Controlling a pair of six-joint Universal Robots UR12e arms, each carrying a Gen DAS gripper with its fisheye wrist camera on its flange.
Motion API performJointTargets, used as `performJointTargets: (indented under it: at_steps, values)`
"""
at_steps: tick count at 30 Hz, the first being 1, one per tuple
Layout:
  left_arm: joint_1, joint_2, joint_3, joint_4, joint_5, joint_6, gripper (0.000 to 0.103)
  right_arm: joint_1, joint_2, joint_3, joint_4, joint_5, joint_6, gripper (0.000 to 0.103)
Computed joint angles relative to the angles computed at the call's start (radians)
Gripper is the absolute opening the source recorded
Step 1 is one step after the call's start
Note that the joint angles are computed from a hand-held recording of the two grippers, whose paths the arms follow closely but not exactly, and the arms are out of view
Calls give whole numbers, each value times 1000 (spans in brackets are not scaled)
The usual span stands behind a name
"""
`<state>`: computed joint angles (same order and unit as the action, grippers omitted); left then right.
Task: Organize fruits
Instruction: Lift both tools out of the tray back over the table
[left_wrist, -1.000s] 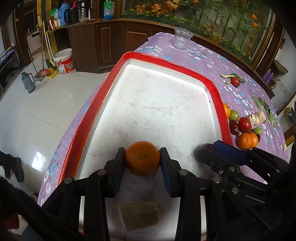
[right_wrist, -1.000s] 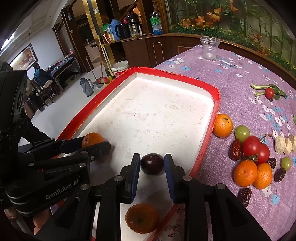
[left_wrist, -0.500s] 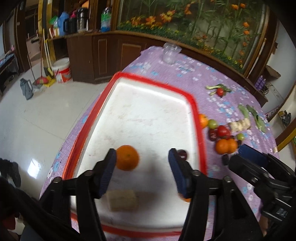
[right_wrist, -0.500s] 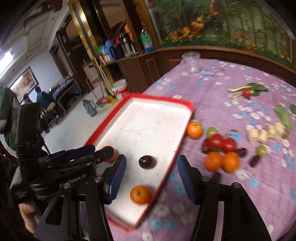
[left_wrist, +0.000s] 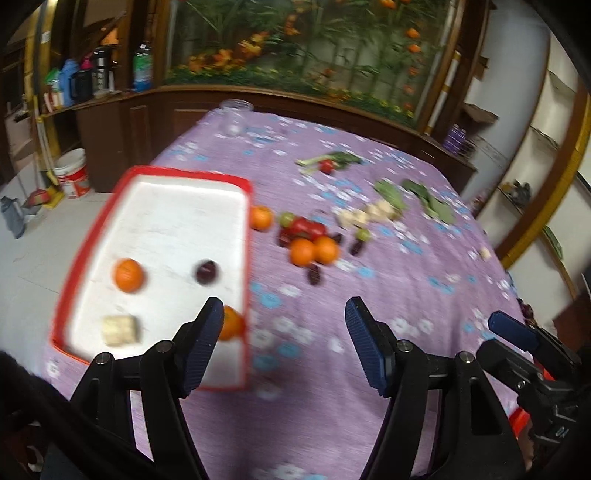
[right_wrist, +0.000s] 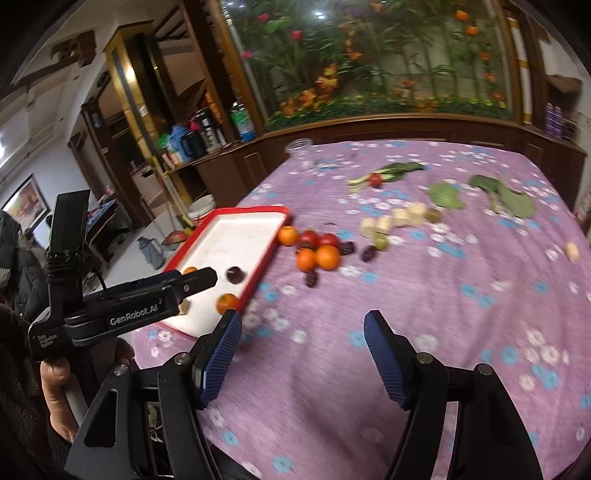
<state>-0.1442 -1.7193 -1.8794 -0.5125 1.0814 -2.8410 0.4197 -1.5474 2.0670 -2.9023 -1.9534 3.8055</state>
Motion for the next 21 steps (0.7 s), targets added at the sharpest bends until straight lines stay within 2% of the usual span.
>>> performJointTargets:
  at_steps: [5,12,21]
  values:
    - [-22,23,-23,-13,0,7,67,8,-38,45,-9,-46,30,71]
    - [-43,45,-42,0,31,28,67,9,-59,74,-27,-48,43,71]
    - [-61,37,-35,-4,59,27,67,-12,-75,105,-38,-31,66,71]
